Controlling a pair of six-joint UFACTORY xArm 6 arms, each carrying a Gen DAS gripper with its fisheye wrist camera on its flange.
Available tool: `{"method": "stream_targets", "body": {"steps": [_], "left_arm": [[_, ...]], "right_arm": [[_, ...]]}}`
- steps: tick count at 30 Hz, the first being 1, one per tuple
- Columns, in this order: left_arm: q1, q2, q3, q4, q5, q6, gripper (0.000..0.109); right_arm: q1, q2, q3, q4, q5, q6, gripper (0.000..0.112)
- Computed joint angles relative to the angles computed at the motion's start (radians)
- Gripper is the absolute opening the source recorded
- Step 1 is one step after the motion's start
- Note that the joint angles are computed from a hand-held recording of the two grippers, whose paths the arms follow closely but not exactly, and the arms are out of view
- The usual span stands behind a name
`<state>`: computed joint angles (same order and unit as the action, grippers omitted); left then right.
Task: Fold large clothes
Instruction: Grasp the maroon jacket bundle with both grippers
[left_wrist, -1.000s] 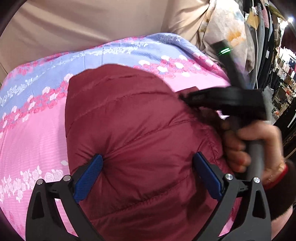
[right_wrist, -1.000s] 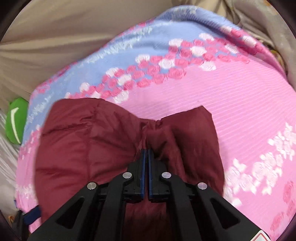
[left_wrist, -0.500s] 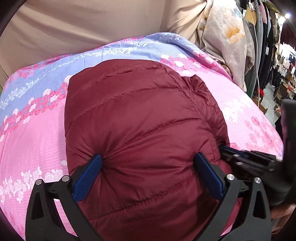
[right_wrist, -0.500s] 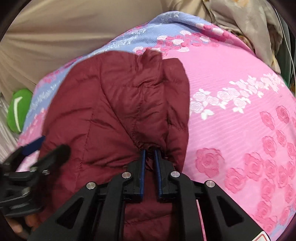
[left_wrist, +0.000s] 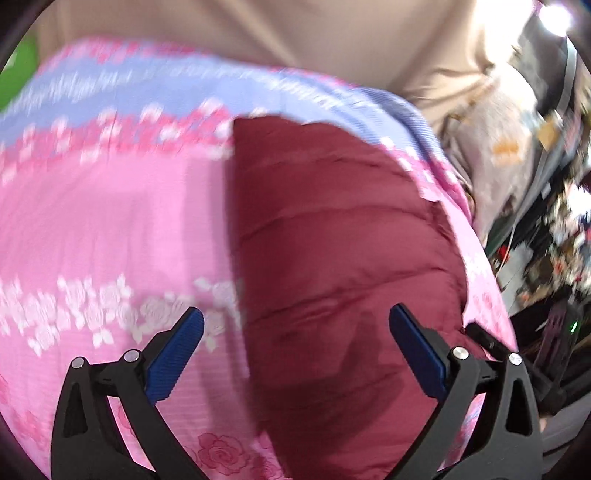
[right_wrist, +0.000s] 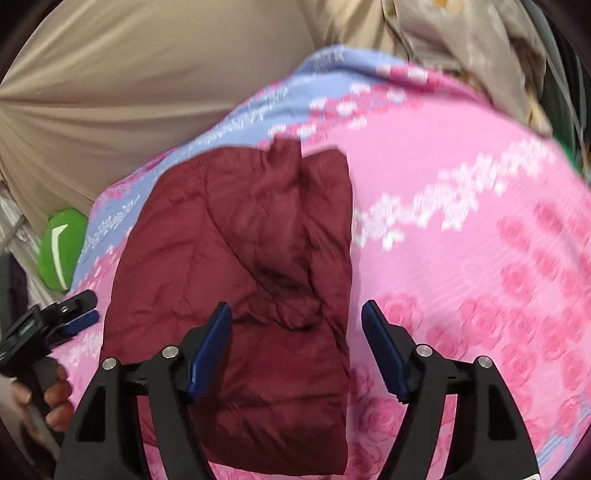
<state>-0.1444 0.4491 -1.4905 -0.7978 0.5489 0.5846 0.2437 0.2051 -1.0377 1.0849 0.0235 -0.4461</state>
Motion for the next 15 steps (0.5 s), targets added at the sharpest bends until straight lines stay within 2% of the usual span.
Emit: {"method": "stream_targets", "body": {"steps": [3,5,9,11,15], "left_arm": [[0.022,0.054,-0.063,-0.022,0.102,-0.028,0.098],[0.017,0.063,-0.069,-0.023,0.112,-0.022,0.098],[-0.007,0.071,-0.079,-0.03,0.12,0.011,0.098],[-0.015,0.087,-0.104,-0.018,0.138,0.003,0.098],[-0.046,0.105,-0.117,0.056,0.089,-0.048,0.098]], "right_arm": [[-0.014,0.036,-0.043,0.135,0.094,-0.107,0.072],[-0.016,0.05,-0.061,0.224,0.12,-0.176,0.073],[-0.053,0.082,-0.104,0.426,0.245,-0.326,0.074],[-0.051,0.087,-0.112,0.441,0.248,-0.352,0.074],[-0.039,0.104,-0.134,0.436,0.24,-0.355,0.076]]}}
